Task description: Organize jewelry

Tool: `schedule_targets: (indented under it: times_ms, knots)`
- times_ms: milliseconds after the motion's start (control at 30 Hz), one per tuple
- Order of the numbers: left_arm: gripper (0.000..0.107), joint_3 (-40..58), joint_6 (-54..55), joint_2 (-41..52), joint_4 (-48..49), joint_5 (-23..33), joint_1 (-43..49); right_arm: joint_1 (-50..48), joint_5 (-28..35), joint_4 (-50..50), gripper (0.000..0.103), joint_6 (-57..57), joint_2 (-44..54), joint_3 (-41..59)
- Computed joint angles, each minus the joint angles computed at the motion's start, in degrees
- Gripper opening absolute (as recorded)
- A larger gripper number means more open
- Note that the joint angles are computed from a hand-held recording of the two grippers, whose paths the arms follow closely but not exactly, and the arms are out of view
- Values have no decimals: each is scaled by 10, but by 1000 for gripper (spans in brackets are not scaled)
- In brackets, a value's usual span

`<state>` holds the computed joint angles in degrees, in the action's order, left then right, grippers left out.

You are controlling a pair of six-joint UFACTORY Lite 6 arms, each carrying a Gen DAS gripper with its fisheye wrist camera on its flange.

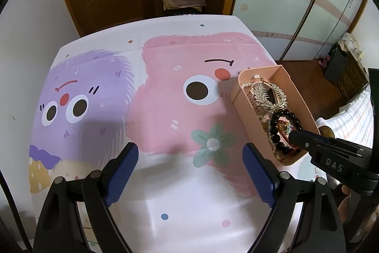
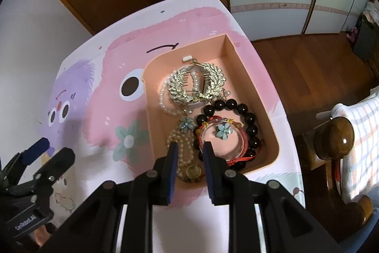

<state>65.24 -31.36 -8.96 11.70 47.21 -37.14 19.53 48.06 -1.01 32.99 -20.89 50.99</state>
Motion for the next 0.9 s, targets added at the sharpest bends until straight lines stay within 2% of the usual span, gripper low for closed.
schedule_targets:
  times_ms: [400, 567, 900]
  knots:
    - [88, -43, -56, -51, 19, 17, -2, 80, 1, 2, 22, 45, -27, 0]
    - [88, -79, -110, -99, 55, 41, -18, 135, 5, -21, 22, 89, -37, -6]
    - [88, -118, -147, -164, 72, 79, -37, 221, 31, -92, 22, 171, -34, 27]
